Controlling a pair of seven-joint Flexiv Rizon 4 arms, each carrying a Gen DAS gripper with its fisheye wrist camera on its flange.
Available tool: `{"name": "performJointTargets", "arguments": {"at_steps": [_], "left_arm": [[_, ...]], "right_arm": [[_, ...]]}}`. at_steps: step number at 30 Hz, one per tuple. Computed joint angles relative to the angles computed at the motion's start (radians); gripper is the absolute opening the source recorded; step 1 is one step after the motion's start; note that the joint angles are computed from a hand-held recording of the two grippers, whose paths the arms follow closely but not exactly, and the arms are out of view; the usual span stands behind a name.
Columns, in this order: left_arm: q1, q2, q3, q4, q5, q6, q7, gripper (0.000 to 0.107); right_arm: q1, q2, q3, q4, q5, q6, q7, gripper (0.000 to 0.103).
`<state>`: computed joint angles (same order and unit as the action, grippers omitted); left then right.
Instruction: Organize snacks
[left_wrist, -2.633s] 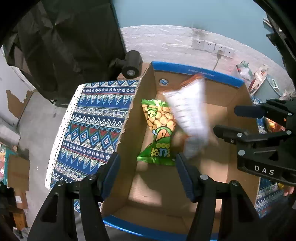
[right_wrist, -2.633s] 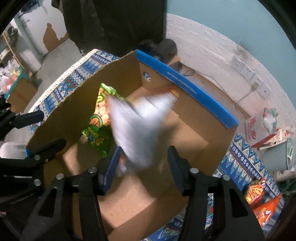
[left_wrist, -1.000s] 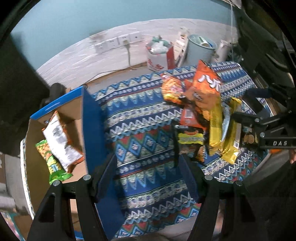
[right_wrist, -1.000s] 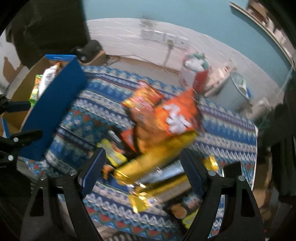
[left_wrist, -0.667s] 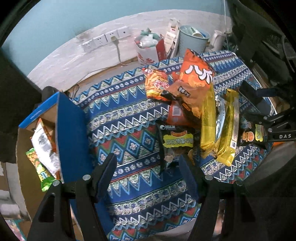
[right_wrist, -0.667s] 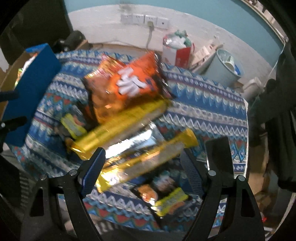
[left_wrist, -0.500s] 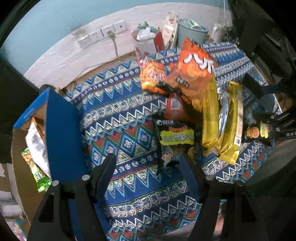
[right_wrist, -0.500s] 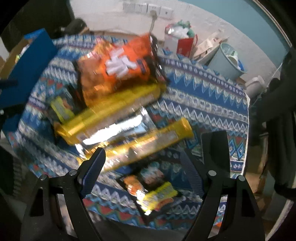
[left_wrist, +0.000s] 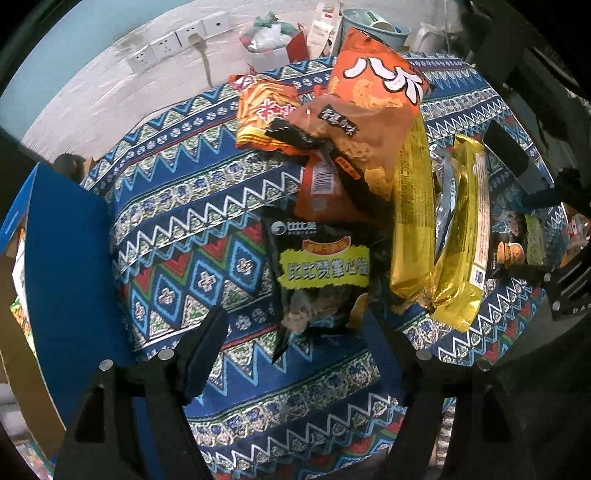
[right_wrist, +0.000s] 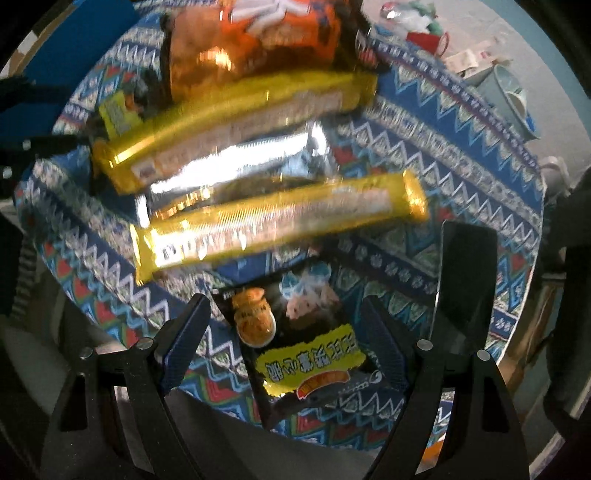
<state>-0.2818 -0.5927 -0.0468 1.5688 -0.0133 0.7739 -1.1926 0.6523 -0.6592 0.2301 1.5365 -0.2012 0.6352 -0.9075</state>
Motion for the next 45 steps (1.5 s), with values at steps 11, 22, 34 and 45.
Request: {"name": "performJointTargets", "arguments": {"at_steps": [11, 22, 34, 45], "left_arm": [[-0.032, -0.056, 0.011, -0.057, 0.033, -0.03, -0.029, 0.077], [-0.057, -0.122, 0.017, -0.12, 0.051, -0.047, -0.06, 0.077], [-0.058, -0.168, 0.009, -0.133, 0.04, 0.001, -0.069, 0.063], [-0.046, -0.104, 0.037, -0.065, 0.057, 0.077, -0.093, 0.062]], "right_arm": [[0.011, -0.043, -0.001, -0.016, -0.003, -0.058, -0.035, 0.082], [0.007, -0.009, -0.021, 0.052, 0.011, 0.029, 0.122, 0.068], [0.012, 0.122, -0.067, 0.232, -0.109, 0.23, 0.424, 0.068], [0.024, 0.102, -0.111, 0.207, -0.254, 0.27, 0.579, 0.068]]}}
